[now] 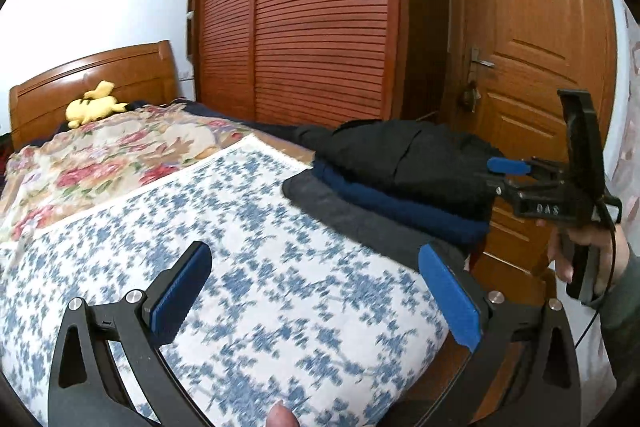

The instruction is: Fold large clothes

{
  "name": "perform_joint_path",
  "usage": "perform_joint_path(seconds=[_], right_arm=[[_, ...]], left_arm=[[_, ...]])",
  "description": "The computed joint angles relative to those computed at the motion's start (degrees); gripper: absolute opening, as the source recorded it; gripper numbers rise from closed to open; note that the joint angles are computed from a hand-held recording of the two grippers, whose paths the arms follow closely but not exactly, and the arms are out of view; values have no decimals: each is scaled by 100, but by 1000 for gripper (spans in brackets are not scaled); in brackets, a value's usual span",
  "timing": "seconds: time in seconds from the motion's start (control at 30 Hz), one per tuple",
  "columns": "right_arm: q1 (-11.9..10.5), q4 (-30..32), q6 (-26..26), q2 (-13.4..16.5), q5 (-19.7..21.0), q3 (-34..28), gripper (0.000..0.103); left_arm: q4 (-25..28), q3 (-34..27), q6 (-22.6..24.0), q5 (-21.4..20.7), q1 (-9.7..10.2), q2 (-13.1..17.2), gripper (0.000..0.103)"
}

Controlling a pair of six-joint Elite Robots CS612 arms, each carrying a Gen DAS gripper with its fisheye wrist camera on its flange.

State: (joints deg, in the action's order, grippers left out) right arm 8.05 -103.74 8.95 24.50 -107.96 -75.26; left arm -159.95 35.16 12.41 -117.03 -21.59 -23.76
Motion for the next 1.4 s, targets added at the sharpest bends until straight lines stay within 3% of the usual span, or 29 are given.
perform_joint_path(seconds=[0.17,0.37,0.5,0.73,1.13,1.4], right_arm=[[149,-267,-45,71,326,111,85],[309,-618,56,39,308,473,86],[370,-771,129,65,577,553,86],[447,-778,85,140,1065,523,86],[602,-1230,-47,60,1593,972,86],[676,-1652,-287,-58,1820,1243,86]], left_arm=[[-161,372,-127,198,111,-139,103],[-635,1088,-366,804,216,-400,103],[-871,1536,-706,861,340,-552,103],[-1239,2169,-786,1374,479,-818,103],[-1627,2920,-1135,1956,710,-1163,103],[-2043,3247,-1272,2134,828,-1381,103]])
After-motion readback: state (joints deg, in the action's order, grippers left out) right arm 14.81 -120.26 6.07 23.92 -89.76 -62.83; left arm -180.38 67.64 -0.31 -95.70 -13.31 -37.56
